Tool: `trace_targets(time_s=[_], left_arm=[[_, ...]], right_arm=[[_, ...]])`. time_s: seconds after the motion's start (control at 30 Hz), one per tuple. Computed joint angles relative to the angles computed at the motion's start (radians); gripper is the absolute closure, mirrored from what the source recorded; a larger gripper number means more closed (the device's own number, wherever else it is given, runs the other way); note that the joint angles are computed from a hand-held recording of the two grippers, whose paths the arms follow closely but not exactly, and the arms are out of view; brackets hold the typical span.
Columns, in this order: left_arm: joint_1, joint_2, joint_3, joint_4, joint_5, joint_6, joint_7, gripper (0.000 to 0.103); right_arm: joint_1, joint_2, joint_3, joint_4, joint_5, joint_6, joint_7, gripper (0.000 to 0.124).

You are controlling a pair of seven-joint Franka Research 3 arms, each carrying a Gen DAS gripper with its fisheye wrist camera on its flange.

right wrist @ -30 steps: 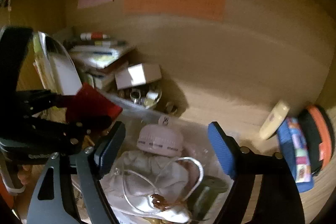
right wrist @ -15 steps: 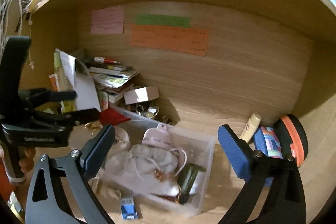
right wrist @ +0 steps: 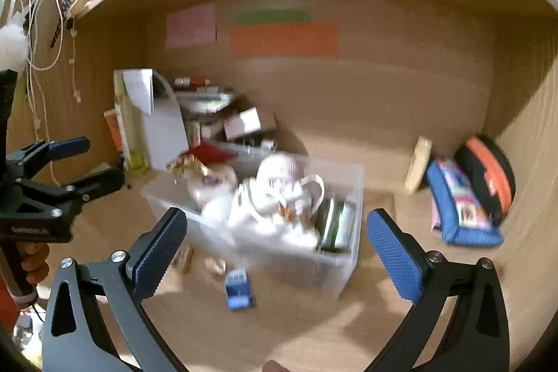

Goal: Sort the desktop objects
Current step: 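Reach down and grasp the blue Max staple box with the right tool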

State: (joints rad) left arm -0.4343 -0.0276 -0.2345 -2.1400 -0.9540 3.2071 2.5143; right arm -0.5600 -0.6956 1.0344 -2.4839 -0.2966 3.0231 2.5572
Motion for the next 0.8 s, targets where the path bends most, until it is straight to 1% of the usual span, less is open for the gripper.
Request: trace_targets(time_s=[0.03,0.07,0.13,0.2,0.27,0.3,0.37,0.4,0.43,0.5,0.57,0.67,0.7,0.73,0.77,0.8], left_arm=[[-0.008,-0.005,0.008,0.002,-0.066,-0.022,0.065,0.001],[-0.007,-0.009,0.01,-0.003,-0.092,-0.035,0.092,0.001],[0.002,-0.01,0.003,-0.02,-0.06,-0.044,0.066,0.001],[0.017,-0.008,-0.001,-0.042,0.034,-0.068,-0.022,0.001],[0.038,-0.001,-0.003,-0.055,0.149,-0.124,-0.139,0.001],[0.045,0.006,-0.001,-0.051,0.168,-0.166,-0.153,0.001],[0.063,0.02,-0.008,-0.05,0.224,-0.203,-0.207,0.002],[0.071,0.027,-0.012,-0.047,0.239,-0.216,-0.219,0.009],[0.08,0.035,-0.015,-0.044,0.266,-0.237,-0.238,0.021],[0.1,0.055,-0.02,-0.031,0.359,-0.283,-0.305,0.034],[0.117,0.074,-0.026,-0.02,0.43,-0.313,-0.361,0.037],[0.14,0.09,-0.046,-0.006,0.454,-0.339,-0.37,0.045],[0.147,0.096,-0.051,0.001,0.455,-0.347,-0.365,0.049],[0.151,0.101,-0.055,0.006,0.466,-0.355,-0.37,0.053],[0.153,0.108,-0.057,0.013,0.489,-0.363,-0.385,0.055],[0.156,0.116,-0.061,0.02,0.503,-0.373,-0.391,0.057]], right_arm=[[0.007,0.006,-0.002,-0.005,0.003,-0.01,0.001,0.021],[0.03,0.034,-0.013,-0.006,0.004,-0.035,-0.012,0.021],[0.048,0.063,-0.02,-0.006,-0.008,-0.063,-0.006,0.022],[0.077,0.116,-0.037,-0.005,-0.025,-0.084,-0.01,0.023],[0.097,0.166,-0.048,0.0,-0.048,-0.096,-0.014,0.026],[0.101,0.192,-0.047,0.008,-0.064,-0.107,-0.018,0.027],[0.104,0.234,-0.041,0.02,-0.097,-0.12,-0.018,0.035],[0.111,0.259,-0.047,0.027,-0.11,-0.122,-0.022,0.036],[0.117,0.281,-0.052,0.033,-0.123,-0.123,-0.022,0.038],[0.132,0.328,-0.065,0.046,-0.15,-0.124,-0.029,0.041],[0.142,0.365,-0.075,0.062,-0.181,-0.13,-0.031,0.048],[0.163,0.407,-0.1,0.076,-0.224,-0.134,-0.027,0.051],[0.173,0.424,-0.112,0.081,-0.235,-0.137,-0.028,0.052],[0.187,0.444,-0.127,0.088,-0.242,-0.142,-0.033,0.057],[0.202,0.461,-0.145,0.094,-0.248,-0.146,-0.038,0.062],[0.219,0.48,-0.163,0.101,-0.252,-0.154,-0.044,0.063]])
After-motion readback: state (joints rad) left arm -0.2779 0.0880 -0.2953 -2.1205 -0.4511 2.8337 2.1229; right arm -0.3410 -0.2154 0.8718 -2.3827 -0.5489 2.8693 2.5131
